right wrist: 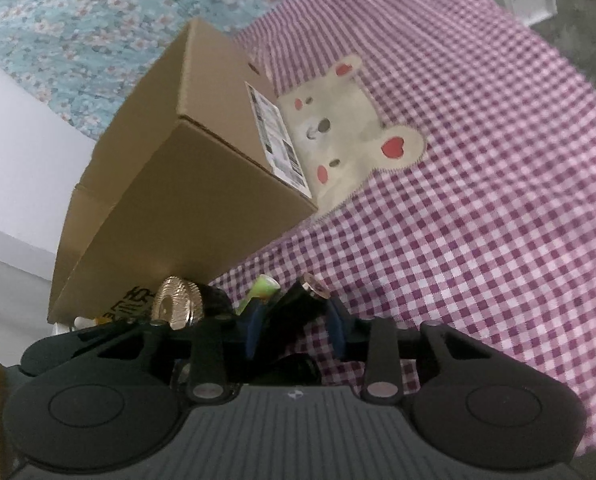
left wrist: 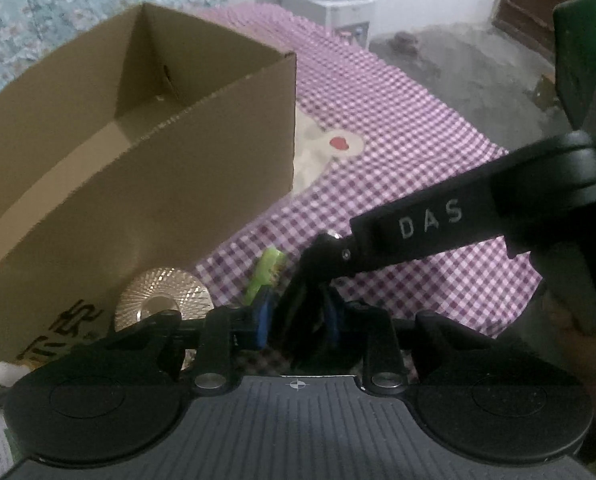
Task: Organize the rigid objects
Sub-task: 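Reach the right gripper to the black cylindrical tube and close on it, then lift the black tube with the right gripper and release it into the box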
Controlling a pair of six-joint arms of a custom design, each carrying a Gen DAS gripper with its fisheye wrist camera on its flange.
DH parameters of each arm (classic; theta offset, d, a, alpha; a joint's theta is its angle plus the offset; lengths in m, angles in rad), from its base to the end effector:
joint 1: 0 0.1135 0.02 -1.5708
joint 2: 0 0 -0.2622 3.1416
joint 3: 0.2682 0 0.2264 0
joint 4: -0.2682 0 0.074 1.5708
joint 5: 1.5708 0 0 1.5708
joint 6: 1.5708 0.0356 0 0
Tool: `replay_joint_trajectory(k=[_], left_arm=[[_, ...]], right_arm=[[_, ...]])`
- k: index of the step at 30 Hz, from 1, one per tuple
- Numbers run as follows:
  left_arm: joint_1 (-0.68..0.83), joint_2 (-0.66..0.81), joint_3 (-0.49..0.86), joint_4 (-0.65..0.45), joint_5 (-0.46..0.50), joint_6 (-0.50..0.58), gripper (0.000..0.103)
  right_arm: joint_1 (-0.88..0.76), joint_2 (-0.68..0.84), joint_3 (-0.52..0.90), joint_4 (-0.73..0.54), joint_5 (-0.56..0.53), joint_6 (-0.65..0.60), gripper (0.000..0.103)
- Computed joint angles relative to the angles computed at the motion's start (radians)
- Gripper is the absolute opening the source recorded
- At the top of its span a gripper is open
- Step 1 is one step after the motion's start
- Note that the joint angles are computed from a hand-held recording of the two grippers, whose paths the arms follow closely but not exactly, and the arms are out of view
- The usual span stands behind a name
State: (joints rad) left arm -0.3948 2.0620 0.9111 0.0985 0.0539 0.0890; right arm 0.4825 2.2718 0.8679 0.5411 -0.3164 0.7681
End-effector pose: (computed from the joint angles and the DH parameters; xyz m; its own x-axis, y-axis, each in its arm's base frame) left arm 0.3147 -0.1332 0.0747 -0.7623 0.4138 -0.4977 0.4784 0.8782 -0.0026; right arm 0.3090 0.1744 0.0266 -0.9149 0.2662 -0.3035 0.0215 0.7829 0.6218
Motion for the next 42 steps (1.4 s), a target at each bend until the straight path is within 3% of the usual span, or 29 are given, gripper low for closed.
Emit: replay_joint_trajectory(k=[11, 14, 20, 28, 35, 42], left_arm=[[-0.011, 0.075, 0.123, -0.101, -0.019, 0.003, 0.022], [-0.013, 0.077, 0.121, -0.086, -0.026, 0.006, 0.021], [-0.010, 0.029, 0.072, -0.028, -0.029, 0.022, 0.021], [-0.029, -0.170, -0.098, 0.108, -0.039, -0.010, 0.021], [-0.042, -0.406, -0.250, 0.170, -0.051, -0.053, 0.021], [0.009, -0.594, -0.301, 0.140, -0.082, -0.087, 0.021]], right_arm=[[-0.012, 0.053, 0.061, 0.026, -0.039, 0.024, 0.034], [-0.005, 0.080, 0.074, 0.050, -0.046, 0.037, 0.025], [-0.001, 0.066, -0.008, 0.184, -0.037, 0.075, 0.019], [0.052, -0.129, -0.167, 0.256, 0.092, 0.012, 0.019], [0.155, -0.386, -0.271, 0.197, 0.253, -0.045, 0.019], [0.245, -0.486, -0.183, 0.122, 0.309, -0.126, 0.018]])
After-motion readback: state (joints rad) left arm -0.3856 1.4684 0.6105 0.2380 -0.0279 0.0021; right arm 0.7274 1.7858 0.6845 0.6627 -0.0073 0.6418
